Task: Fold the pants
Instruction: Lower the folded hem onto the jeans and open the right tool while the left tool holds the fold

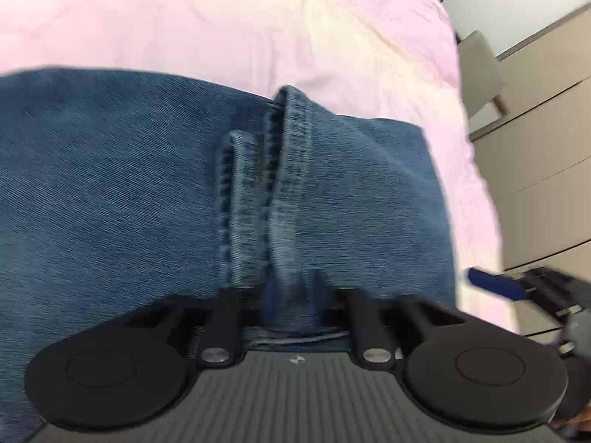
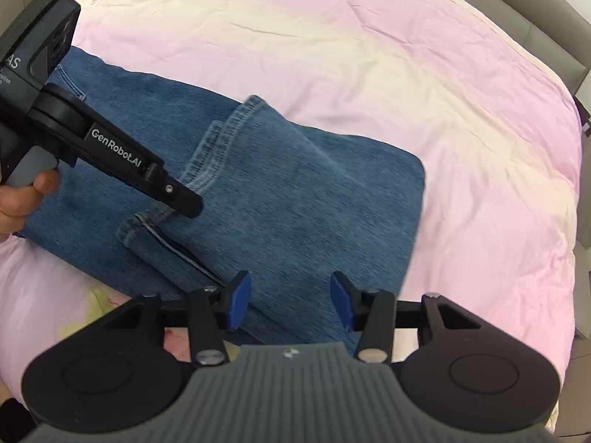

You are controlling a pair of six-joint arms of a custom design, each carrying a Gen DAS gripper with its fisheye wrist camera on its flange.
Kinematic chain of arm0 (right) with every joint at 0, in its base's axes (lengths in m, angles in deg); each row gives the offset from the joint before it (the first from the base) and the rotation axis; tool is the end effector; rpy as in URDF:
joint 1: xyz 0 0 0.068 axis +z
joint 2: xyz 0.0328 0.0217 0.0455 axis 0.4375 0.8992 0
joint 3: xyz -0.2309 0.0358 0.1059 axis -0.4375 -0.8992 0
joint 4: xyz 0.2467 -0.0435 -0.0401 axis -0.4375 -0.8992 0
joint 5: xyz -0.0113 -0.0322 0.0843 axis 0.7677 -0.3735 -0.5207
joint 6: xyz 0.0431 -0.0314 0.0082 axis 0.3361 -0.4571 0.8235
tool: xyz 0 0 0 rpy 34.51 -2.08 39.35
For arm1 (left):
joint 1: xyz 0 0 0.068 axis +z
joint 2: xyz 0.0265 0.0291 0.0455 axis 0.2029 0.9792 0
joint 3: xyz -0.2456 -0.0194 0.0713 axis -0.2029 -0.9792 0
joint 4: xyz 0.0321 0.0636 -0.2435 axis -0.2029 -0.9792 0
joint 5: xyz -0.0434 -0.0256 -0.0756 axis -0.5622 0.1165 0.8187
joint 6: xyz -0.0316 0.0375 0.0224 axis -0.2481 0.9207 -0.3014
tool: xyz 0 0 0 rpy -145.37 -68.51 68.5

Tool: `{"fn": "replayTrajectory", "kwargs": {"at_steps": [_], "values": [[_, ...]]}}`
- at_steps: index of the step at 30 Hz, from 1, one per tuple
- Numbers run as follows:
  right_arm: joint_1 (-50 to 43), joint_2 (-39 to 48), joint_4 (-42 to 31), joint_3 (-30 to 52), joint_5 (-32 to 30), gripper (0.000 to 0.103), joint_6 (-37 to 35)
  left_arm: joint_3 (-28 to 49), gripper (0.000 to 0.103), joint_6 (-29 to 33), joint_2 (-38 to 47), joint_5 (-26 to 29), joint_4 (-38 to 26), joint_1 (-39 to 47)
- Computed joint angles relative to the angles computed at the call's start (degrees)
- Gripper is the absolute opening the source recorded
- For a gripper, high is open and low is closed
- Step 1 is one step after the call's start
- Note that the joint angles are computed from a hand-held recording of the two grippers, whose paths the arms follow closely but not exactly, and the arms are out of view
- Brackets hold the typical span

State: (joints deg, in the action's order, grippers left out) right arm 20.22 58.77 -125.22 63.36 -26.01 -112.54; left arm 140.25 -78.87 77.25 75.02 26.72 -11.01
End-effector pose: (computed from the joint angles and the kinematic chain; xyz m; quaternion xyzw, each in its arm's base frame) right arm 0.2884 -0.0223 0.2424 -0.3244 0.9103 -0.0153 0.2568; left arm 0.2952 -0.1347 0.1771 -0.0614 0.9432 -0.2646 0.1911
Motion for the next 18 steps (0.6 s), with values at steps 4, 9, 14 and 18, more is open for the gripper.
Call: {"fn": "replayTrajectory", "kwargs": {"at_steps": [4,9,14,18], "values": [[-5.34,0.17,0.82,0.82,-2.69,0.045,-0.35,-4.80,0.010,-1.76,-9.23,-2.81,1.85,-1.29],[-10.91,-0.36,0.18,1.89,-7.81,0.045,-0.37,-4.84,0.003,-1.44,-17.64,-5.48,-6.93,-3.33],[-12.46,1.44,-1.07,2.77,-8.91,0.024,-0.34,-6.43,0.003,-2.97,-12.03,-6.21,-6.68,-4.84],[-11.74,3.92,0.34,1.23,-11.37,0.023,1.27,-8.31,0.003,-3.70,-10.25,-5.64,-4.23,-4.75]]}}
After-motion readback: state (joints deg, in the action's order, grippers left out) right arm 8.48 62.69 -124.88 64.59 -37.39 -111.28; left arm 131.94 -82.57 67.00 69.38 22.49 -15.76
